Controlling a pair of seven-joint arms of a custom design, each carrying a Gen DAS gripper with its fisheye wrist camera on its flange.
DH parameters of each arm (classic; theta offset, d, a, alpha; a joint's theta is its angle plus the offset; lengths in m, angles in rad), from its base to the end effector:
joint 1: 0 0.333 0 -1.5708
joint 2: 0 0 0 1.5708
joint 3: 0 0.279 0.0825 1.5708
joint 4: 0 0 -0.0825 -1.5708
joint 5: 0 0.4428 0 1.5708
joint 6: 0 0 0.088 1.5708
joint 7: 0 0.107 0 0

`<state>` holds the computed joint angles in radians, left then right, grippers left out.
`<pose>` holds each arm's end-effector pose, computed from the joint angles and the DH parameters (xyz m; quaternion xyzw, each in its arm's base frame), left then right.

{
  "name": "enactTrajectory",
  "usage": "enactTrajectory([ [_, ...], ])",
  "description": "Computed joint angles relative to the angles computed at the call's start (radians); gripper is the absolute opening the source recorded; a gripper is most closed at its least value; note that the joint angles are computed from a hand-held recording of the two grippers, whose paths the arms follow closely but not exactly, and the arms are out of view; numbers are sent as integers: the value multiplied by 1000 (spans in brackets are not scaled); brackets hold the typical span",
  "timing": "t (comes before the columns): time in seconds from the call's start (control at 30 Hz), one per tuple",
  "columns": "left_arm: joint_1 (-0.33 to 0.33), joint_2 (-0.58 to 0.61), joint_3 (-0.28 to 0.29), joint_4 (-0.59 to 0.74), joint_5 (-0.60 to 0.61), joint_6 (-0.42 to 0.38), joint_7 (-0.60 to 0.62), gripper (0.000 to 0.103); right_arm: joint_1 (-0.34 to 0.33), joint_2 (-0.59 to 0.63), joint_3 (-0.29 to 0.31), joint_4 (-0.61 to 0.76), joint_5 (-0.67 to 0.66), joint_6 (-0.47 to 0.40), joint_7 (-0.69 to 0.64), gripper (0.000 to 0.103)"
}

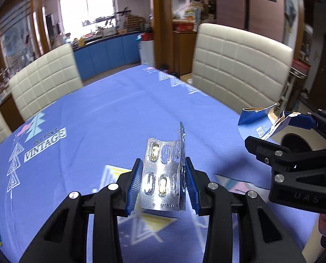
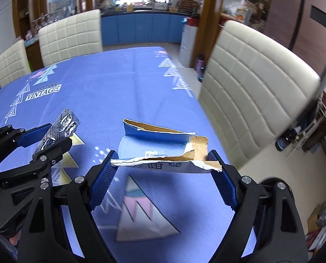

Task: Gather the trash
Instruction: 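Lift the blister pack and torn box and carry both over the black bin, then open the right gripper to drop the torn box while the left drops the blister pack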

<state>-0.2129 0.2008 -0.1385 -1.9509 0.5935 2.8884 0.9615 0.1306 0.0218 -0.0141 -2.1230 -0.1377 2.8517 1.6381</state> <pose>0.6317 -0.2627 0.3896 -0.5672 0.7293 -0.2845 0.2559 0.6361 0.0819 0.4143 -0.7159 0.6054 -0.2526 0.2391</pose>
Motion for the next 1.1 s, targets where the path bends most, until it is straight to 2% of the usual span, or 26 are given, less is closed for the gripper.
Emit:
enactTrajectory([
  [0.1,-8,-1,-21,0,-20,9,32,37,-19,-54,-9,-57,-38,7,43,82],
  [0.57,-63,47,-76,62,-116,26,194,37,-168,-210,21,-216,-123,22,158,82],
  [0.8,-93,104,-102,133,-170,11,292,38,-235,-240,23,-251,-123,23,181,82],
  [1.1,-148,198,-109,256,-197,-20,367,38,-297,-235,7,-251,-119,25,183,82],
])
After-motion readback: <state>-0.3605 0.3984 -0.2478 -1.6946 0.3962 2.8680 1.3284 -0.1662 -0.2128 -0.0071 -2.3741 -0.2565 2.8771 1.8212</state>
